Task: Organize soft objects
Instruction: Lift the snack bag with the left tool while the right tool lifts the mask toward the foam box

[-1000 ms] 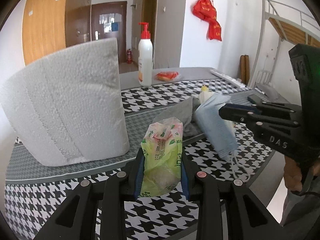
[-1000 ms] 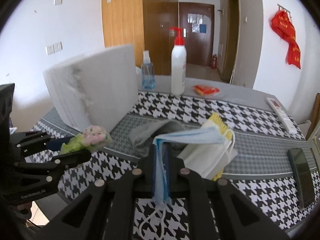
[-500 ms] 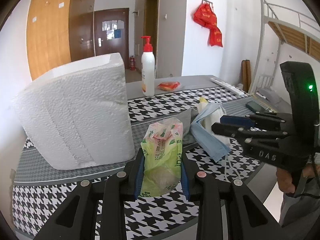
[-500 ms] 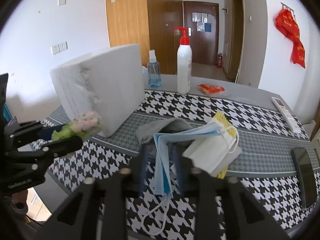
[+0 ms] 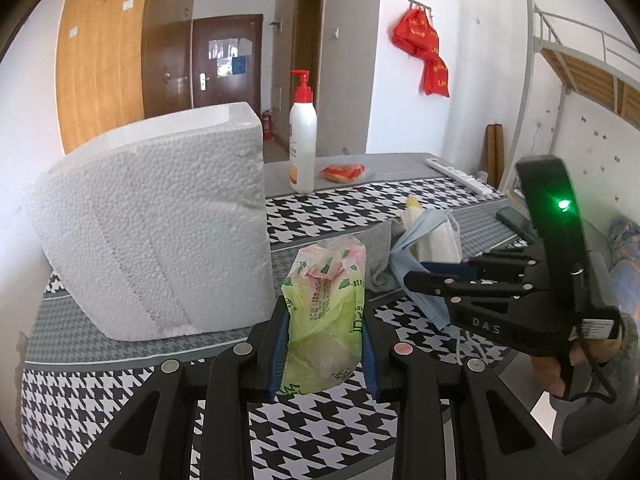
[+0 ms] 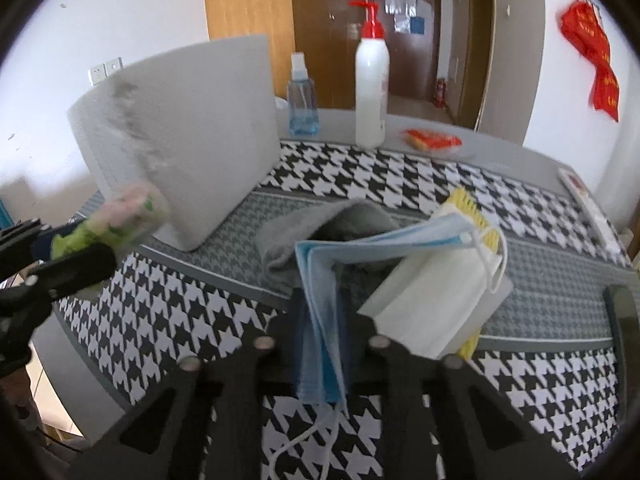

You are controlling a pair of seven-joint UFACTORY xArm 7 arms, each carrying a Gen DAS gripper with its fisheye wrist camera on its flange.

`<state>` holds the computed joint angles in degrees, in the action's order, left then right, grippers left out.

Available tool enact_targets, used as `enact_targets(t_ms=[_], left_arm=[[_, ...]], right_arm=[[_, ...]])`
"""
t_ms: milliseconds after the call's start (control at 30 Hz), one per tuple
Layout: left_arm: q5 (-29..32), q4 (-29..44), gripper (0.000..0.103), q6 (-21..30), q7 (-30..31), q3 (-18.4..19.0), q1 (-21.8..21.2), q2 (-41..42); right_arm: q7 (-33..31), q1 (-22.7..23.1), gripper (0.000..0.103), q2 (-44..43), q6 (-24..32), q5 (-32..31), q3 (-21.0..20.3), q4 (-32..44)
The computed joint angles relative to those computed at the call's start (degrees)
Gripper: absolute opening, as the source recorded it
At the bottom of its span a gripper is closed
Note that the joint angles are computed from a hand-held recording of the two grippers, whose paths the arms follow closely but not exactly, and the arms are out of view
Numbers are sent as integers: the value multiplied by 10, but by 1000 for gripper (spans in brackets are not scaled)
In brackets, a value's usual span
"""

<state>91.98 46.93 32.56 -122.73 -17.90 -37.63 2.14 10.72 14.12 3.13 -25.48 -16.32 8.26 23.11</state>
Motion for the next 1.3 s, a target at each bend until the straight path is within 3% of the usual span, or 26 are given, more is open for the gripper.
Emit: enact_targets(t_ms=[67, 200, 533, 867, 1300], left_arm=[[-2, 0, 33, 3, 2, 0, -1, 0], [-6, 0, 33, 8, 5, -2, -3, -3], [-14, 4, 33, 26, 28, -10, -6, -22], [-10, 26, 33, 40, 46, -12, -3, -24], [-1, 36, 33, 81, 54, -17, 2, -49]], right_arm=[[1, -1, 8, -5, -10, 1, -1, -7], [60, -21, 5, -25, -38, -74, -12, -21], [41, -2, 5, -125, -91, -36, -32, -78], [25, 13, 5, -167, -95, 3, -31, -84], [25, 29, 5, -191, -97, 2, -38, -71]])
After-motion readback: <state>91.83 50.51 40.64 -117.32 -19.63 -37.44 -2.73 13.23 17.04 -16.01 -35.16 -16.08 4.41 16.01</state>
